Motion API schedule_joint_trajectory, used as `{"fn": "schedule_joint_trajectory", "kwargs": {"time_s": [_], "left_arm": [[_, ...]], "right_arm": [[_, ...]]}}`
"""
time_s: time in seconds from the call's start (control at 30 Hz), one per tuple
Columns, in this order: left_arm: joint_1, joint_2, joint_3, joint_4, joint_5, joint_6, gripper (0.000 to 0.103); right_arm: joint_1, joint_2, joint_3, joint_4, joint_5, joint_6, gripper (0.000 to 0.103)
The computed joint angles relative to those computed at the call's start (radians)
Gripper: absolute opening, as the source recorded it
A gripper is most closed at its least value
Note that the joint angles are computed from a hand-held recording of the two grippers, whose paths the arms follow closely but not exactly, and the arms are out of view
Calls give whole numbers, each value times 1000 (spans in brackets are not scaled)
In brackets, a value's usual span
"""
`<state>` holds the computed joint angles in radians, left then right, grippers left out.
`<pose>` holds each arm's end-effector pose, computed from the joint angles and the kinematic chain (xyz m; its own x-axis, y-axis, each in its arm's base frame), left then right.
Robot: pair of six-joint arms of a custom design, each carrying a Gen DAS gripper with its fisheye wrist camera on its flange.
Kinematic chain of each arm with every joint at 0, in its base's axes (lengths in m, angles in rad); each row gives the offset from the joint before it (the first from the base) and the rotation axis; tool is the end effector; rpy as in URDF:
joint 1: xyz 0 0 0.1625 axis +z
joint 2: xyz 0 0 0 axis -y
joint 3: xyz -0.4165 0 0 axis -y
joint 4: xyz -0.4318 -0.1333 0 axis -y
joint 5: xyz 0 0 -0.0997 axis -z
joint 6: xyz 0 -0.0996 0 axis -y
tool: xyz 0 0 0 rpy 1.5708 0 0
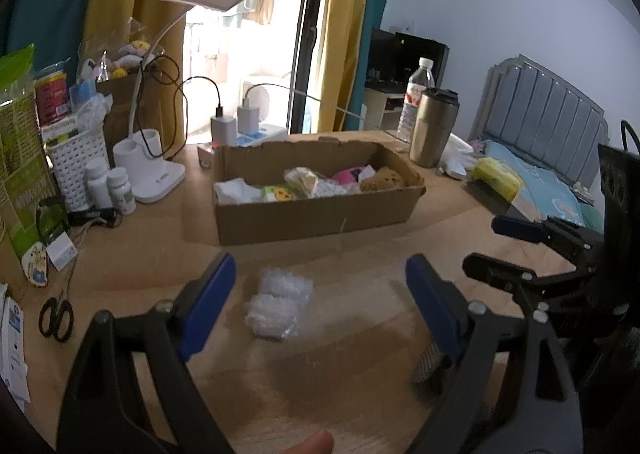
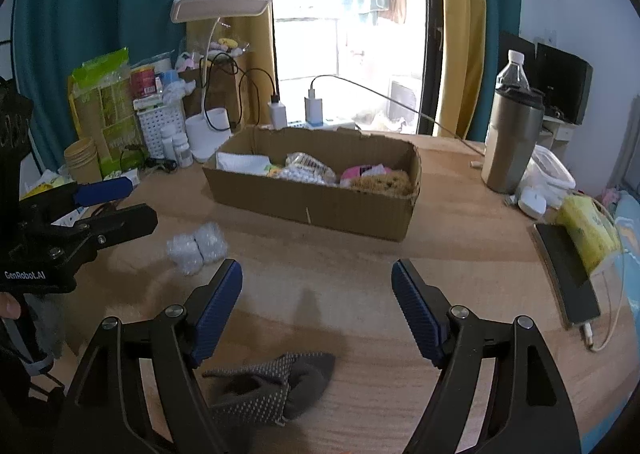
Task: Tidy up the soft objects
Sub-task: 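Move both tools back toward the bubble wrap and grey glove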
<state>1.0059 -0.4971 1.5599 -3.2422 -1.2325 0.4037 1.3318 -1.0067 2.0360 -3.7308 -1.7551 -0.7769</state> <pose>-0.2405 -0.6901 -0.0362 -0.6536 0.5892 -0.4750 0.7568 0.5019 -0.4188 -0.0246 -0.5872 0.1929 -0.7238 -0.0094 0.6899 -0.5702 0.5712 -0.5904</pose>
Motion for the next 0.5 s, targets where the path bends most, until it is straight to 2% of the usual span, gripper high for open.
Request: {"fn": "schedule_joint_trajectory", "kwargs": {"time_s": [0.5], "left_arm": [[4, -14, 60, 5, 16, -29, 88]], "right_arm": [[-25, 9, 46, 16, -14, 3, 80]]}}
